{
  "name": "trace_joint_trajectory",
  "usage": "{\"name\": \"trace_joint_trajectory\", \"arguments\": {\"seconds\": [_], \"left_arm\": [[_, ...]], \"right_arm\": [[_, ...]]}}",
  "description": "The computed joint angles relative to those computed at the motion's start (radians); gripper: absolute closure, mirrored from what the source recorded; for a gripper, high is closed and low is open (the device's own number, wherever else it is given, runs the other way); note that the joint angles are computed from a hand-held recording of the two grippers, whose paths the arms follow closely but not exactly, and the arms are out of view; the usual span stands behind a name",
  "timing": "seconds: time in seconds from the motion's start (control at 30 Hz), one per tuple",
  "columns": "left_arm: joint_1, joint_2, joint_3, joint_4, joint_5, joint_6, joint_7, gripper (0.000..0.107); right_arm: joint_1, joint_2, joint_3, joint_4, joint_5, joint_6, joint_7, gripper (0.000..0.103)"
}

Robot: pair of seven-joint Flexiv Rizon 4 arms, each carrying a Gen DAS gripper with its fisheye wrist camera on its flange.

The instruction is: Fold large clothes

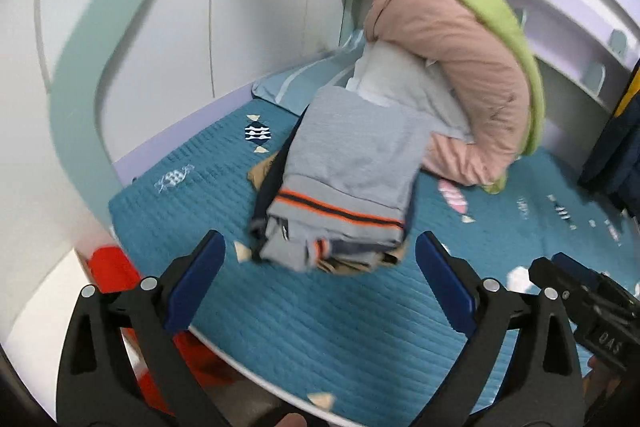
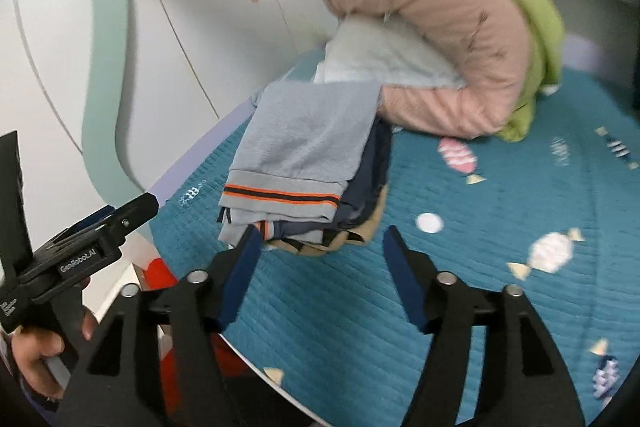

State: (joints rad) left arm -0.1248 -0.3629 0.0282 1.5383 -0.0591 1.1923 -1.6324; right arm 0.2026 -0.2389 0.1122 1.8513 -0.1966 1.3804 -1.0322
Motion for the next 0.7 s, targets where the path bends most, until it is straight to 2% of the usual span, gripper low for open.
{"name": "trace_joint_trajectory", "arguments": {"seconds": [0.03, 0.07, 0.1, 0.17, 0.23, 0.27, 0.33, 0.37, 0.6, 0.7], "left_arm": [[-0.011, 0.042, 0.004, 0.050, 0.007, 0.023, -0.010, 0.011], [-0.022, 0.071, 0.010, 0.081, 0.021, 0.039, -0.024, 0.010], [-0.038, 0.110, 0.020, 0.118, 0.044, 0.053, -0.047, 0.010], [-0.047, 0.176, 0.017, 0.180, 0.060, 0.078, -0.071, 0.010], [-0.049, 0.233, -0.004, 0.227, 0.056, 0.105, -0.063, 0.009], [-0.056, 0.256, -0.004, 0.233, 0.087, 0.099, -0.078, 0.009], [-0.074, 0.308, 0.001, 0.230, 0.202, 0.062, -0.161, 0.009], [-0.072, 0.331, -0.010, 0.243, 0.217, 0.075, -0.164, 0.009], [-0.048, 0.459, -0.077, 0.319, 0.274, 0.106, -0.179, 0.009], [-0.030, 0.497, -0.104, 0.335, 0.304, 0.107, -0.196, 0.009]], "right_arm": [[0.026, 0.043, -0.037, 0.056, -0.064, 0.024, 0.048, 0.027], [0.057, 0.099, -0.090, 0.127, -0.185, 0.053, 0.149, 0.022], [0.063, 0.134, -0.111, 0.167, -0.265, 0.068, 0.216, 0.019], [0.039, 0.203, -0.097, 0.227, -0.338, 0.080, 0.275, 0.016], [0.010, 0.257, -0.063, 0.265, -0.347, 0.082, 0.285, 0.011], [-0.008, 0.275, -0.048, 0.281, -0.368, 0.089, 0.303, 0.011], [-0.073, 0.331, -0.011, 0.325, -0.492, 0.110, 0.407, 0.009], [-0.105, 0.359, 0.011, 0.342, -0.534, 0.113, 0.444, 0.008], [-0.241, 0.499, 0.118, 0.410, -0.548, 0.147, 0.503, 0.008], [-0.254, 0.545, 0.134, 0.424, -0.523, 0.129, 0.484, 0.008]]}}
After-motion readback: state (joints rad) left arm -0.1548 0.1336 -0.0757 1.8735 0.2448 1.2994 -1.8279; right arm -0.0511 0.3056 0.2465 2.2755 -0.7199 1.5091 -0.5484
